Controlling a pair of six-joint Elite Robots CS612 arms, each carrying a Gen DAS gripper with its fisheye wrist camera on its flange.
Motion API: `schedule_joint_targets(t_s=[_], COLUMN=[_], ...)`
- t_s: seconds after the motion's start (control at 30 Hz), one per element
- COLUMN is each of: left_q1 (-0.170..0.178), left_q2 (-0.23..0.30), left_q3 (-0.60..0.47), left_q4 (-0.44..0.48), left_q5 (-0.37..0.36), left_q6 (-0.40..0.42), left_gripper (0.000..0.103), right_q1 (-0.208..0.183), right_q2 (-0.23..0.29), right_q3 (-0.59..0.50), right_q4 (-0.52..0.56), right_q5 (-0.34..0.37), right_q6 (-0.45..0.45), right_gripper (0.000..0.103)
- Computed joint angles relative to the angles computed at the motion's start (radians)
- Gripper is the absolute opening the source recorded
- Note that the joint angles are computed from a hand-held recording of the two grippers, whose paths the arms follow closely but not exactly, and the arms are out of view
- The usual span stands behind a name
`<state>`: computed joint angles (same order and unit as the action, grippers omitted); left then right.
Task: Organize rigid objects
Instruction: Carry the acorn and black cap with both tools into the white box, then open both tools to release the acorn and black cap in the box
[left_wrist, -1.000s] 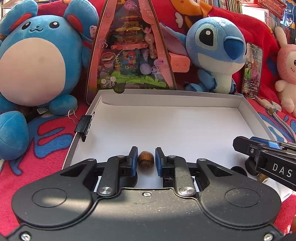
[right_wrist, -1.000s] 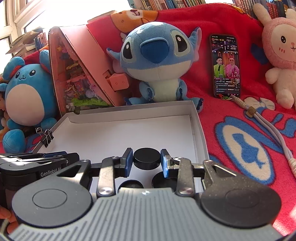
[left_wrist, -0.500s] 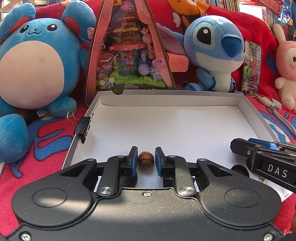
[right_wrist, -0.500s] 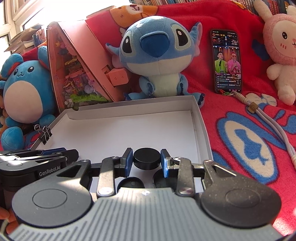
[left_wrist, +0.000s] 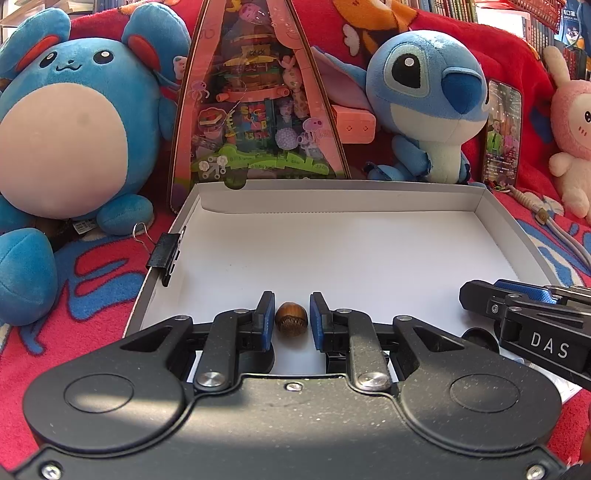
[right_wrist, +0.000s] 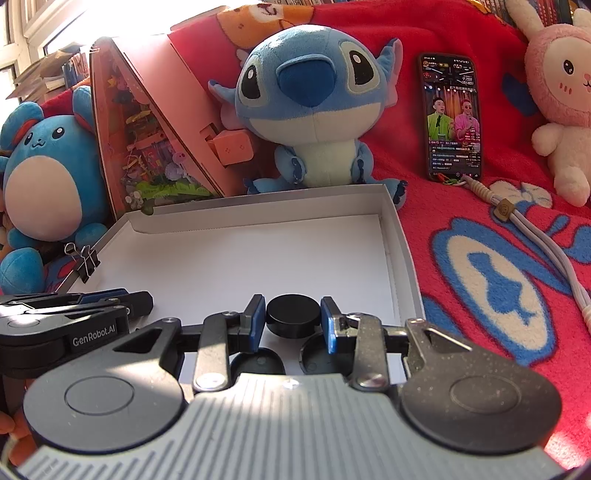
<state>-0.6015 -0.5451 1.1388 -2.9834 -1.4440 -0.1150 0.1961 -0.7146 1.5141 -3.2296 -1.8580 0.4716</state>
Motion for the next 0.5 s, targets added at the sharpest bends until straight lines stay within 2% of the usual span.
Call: schedule_joint_targets(t_s=[0.33, 0.43, 0.5], left_q1=[-0.001, -0.001, -0.002], left_q2=[0.002, 0.001, 0.000], left_q3=[0.000, -0.001, 0.001], left_q4=[-0.006, -0.006, -0.005], left_q5=[0.006, -0.001, 0.001], left_q6=[0.002, 0.002, 0.005], left_gripper=[0.021, 0.025, 0.035], right_q1=[0.001, 0.000, 0.000], right_q2=[0.002, 0.002, 0.002], right_q3=[0.000, 0.001, 0.000], right_q4=[0.005, 0.003, 0.004], right_q5=[-0.002, -0.002, -0.002], right_q6=[-0.007, -0.007, -0.004], right_gripper=[0.040, 0.040, 0.040])
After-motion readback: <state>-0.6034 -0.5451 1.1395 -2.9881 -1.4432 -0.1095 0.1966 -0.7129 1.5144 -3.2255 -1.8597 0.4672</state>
